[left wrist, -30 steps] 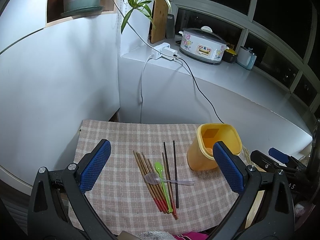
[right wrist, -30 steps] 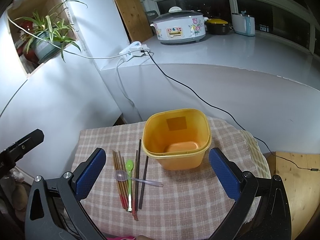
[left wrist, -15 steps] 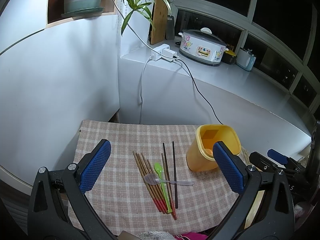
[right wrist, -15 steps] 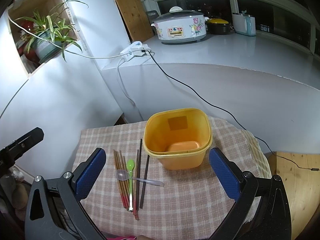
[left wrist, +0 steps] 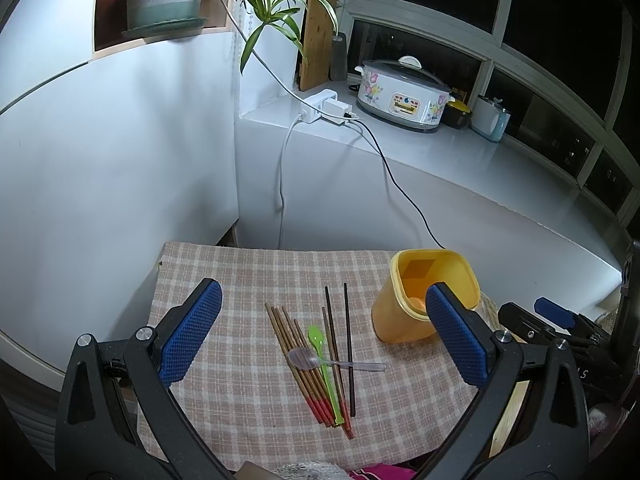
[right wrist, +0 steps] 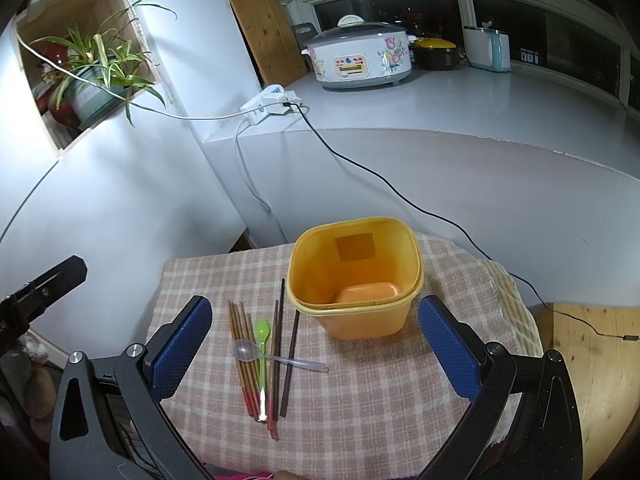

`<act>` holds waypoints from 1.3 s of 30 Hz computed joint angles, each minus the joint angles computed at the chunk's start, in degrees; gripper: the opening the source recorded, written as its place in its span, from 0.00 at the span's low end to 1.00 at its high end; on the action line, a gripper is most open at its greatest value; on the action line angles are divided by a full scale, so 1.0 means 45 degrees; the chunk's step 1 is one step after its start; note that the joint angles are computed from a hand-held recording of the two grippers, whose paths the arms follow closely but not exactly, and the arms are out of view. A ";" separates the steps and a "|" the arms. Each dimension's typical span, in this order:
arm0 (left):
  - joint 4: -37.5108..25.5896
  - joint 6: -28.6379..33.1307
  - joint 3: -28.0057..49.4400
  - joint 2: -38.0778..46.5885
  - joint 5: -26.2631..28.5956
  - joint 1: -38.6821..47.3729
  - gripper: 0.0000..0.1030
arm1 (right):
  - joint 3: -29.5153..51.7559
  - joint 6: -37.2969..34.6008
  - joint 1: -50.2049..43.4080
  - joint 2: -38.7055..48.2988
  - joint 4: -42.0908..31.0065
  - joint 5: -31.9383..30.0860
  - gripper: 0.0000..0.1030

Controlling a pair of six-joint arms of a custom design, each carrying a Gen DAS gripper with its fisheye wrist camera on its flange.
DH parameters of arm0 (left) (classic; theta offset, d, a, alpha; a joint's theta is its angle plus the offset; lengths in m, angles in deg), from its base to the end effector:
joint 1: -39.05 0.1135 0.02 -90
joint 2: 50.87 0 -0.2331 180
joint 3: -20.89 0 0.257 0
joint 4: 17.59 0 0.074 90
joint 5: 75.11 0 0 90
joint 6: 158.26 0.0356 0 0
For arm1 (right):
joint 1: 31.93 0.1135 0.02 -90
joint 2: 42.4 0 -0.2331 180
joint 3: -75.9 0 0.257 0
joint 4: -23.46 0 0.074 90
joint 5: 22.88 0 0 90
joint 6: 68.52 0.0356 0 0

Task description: Organize utensils

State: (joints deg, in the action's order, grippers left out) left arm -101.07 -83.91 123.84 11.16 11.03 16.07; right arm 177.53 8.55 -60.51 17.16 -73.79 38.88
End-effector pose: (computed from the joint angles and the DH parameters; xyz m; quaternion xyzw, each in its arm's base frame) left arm 0.1717 -0.0702 0.4136 0.0450 0.9140 -0.1039 0.3896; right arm 0.1423 -0.0583 0.4002 0.0537 0.9267 0.1148 0.3538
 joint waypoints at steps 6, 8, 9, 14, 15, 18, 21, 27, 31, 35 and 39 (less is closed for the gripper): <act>-0.0005 -0.0052 0.0046 0.0046 -0.0016 -0.0011 1.00 | 0.0110 -0.0183 -0.0146 0.0098 -0.0136 -0.0114 0.99; -0.0029 -0.0073 0.0052 0.0051 -0.0011 -0.0026 1.00 | 0.0136 -0.0126 -0.0053 0.0145 -0.0110 -0.0067 0.99; -0.0052 -0.0068 0.0139 0.0139 0.0025 0.0020 1.00 | 0.0136 -0.0126 -0.0020 0.0150 -0.0130 -0.0055 0.99; -0.0051 -0.0042 -0.0013 0.0094 0.0111 0.0264 1.00 | 0.0042 -0.0167 0.0150 0.0158 -0.0065 -0.0087 0.99; 0.0045 0.0055 -0.0313 -0.0090 0.0217 0.0481 1.00 | -0.0022 -0.0247 0.0131 0.0149 -0.0051 -0.0225 0.99; 0.0198 0.0245 -0.0869 -0.0381 0.0444 0.1089 1.00 | -0.0280 -0.0397 0.0223 0.0129 0.0031 -0.0433 0.97; 0.0426 0.0459 -0.1465 -0.0612 0.0891 0.1856 1.00 | -0.0606 -0.0481 0.0399 0.0112 0.0112 -0.0534 0.92; 0.0893 0.1133 -0.2641 -0.0858 0.1447 0.3404 1.00 | -0.1139 -0.0983 0.1118 0.0149 0.0009 -0.0343 0.84; 0.1087 0.1820 -0.3439 -0.0883 0.2155 0.4376 0.88 | -0.1740 -0.1447 0.2096 0.0128 0.0105 0.0186 0.75; 0.1191 0.2365 -0.4316 -0.0795 0.3293 0.5355 0.69 | -0.2319 -0.1612 0.3133 0.0219 0.0016 0.0479 0.61; 0.1263 0.2602 -0.5148 -0.0776 0.4142 0.6054 0.53 | -0.3067 -0.1587 0.3722 0.0433 0.0009 0.0241 0.47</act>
State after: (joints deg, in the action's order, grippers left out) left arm -95.39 -72.20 100.67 7.67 29.66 43.31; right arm 163.73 1.41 -43.76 19.11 -73.75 39.96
